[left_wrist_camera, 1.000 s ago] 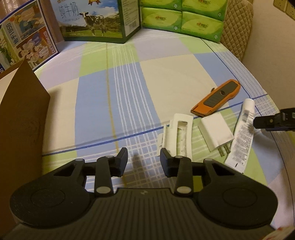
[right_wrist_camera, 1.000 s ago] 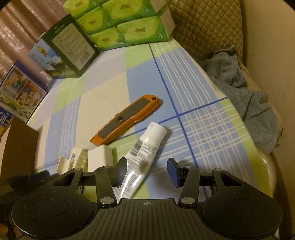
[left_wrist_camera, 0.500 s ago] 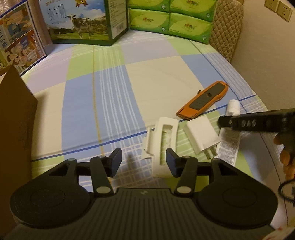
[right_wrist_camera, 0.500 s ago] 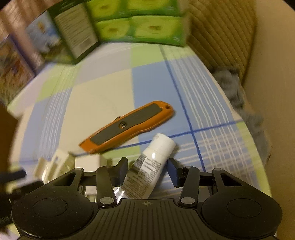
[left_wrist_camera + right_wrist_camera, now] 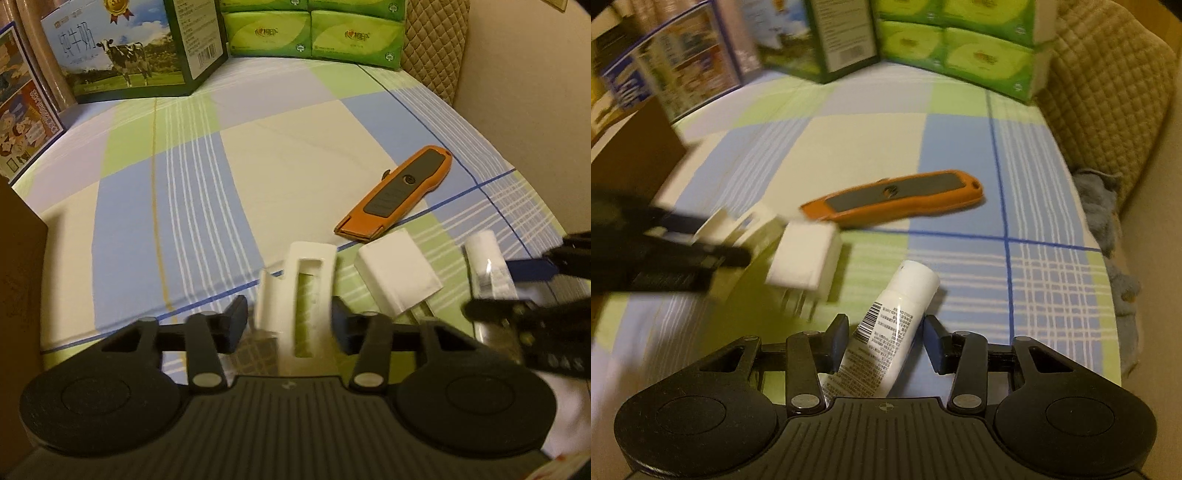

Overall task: Organize rigid objects
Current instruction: 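Grasp the white plastic holder with the left gripper while the right gripper grasps the toothpaste tube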

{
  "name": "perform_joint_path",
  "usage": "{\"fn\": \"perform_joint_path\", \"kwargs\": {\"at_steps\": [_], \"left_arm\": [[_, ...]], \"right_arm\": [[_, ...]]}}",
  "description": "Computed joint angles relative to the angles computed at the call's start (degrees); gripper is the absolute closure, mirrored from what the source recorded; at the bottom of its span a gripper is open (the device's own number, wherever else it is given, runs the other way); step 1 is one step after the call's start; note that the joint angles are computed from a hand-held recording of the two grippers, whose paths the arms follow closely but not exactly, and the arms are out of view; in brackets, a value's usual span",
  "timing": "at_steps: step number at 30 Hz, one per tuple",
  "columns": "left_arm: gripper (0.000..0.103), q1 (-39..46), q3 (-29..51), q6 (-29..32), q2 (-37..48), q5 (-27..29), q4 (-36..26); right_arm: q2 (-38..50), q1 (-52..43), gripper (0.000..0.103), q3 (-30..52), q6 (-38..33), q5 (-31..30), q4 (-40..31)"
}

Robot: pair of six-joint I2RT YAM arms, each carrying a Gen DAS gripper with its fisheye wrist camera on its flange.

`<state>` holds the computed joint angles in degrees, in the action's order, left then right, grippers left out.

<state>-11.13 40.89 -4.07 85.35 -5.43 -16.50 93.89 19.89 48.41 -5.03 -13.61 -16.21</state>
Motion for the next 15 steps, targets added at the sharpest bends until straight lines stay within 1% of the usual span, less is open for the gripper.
{"fn": "perform_joint_path", "kwargs": {"at_steps": [3, 7, 9, 12, 15], "left_arm": [[0.066, -0.3, -1.18, -0.77, -0.93, -0.57, 0.67], [0.066, -0.76, -3.03, -2.43, -3.69, -2.35, -0.9], [0.066, -1.22, -4.47, -3.46, -6.02, -4.12, -2.54], [0.066, -1.69, -6.43, -5.58, -9.93, -6.83, -6.07], [0.066, -1.25, -8.39, -7.8, -13.93, -8.27, -9.41]], "right_arm": [[-2.19, -0.65, 0.062, -2.33, -1.92, -1.24, 0.02], [-3.78, 0.25, 0.062, -3.68, 1.05, 0.39, 0.25], [-4.16, 1.36, 0.062, -3.59, 3.95, 2.38, 0.01], [-4.2, 4.41, 0.062, -2.79, 9.44, 7.52, -0.93], [-3.97, 7.61, 0.062, -2.52, 12.18, 12.88, -0.93]]}}
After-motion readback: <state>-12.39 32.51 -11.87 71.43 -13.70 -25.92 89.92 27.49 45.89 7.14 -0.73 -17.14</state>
